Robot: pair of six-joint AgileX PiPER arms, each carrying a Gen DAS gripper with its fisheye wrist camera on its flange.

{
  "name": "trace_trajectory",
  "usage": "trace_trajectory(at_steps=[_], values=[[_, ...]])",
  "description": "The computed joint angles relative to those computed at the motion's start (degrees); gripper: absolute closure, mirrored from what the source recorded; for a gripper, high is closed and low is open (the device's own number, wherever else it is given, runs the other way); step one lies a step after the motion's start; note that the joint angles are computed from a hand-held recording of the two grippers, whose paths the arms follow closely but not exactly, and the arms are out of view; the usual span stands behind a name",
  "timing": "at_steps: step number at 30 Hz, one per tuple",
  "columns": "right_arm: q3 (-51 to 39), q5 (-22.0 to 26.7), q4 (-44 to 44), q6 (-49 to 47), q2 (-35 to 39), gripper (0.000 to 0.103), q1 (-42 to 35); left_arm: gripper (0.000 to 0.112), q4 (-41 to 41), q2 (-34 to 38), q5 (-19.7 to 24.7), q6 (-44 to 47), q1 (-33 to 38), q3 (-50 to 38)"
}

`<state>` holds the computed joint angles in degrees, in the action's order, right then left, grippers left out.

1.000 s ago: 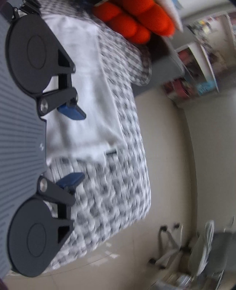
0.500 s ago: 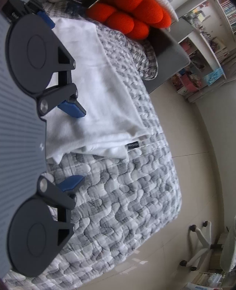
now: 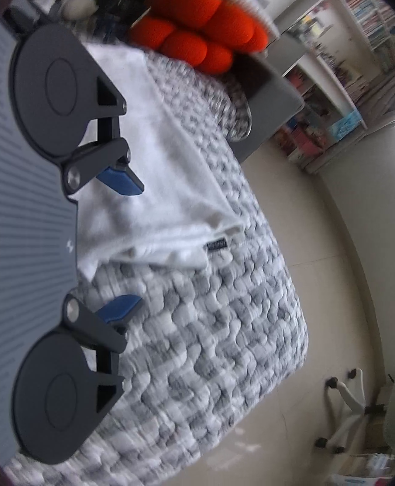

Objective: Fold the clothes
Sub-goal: 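Move the right gripper to the strip's end and close on the fabric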

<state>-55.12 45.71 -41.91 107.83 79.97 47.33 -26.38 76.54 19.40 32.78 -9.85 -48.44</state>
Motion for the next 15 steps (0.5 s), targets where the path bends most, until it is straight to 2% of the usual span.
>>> trace_trajectory(at_steps=[9, 13, 15], values=[[0.3, 0.8, -0.8, 1.2, -0.5, 0.027, 0.6, 0.046, -0.2, 0.3, 0.5, -0.2, 0.5, -0.4], [0.8, 0.1, -0.6, 1.4, -0.9, 0.027, 0.0, 0.046, -1.3, 0.5, 1.0, 0.7, 1.1, -0.8], [2.3, -1.9, -1.3, 3.5, -2.2, 0.027, -0.5, 0.046, -1.6, 0.6, 0.9, 0.9, 1.1, -1.0]])
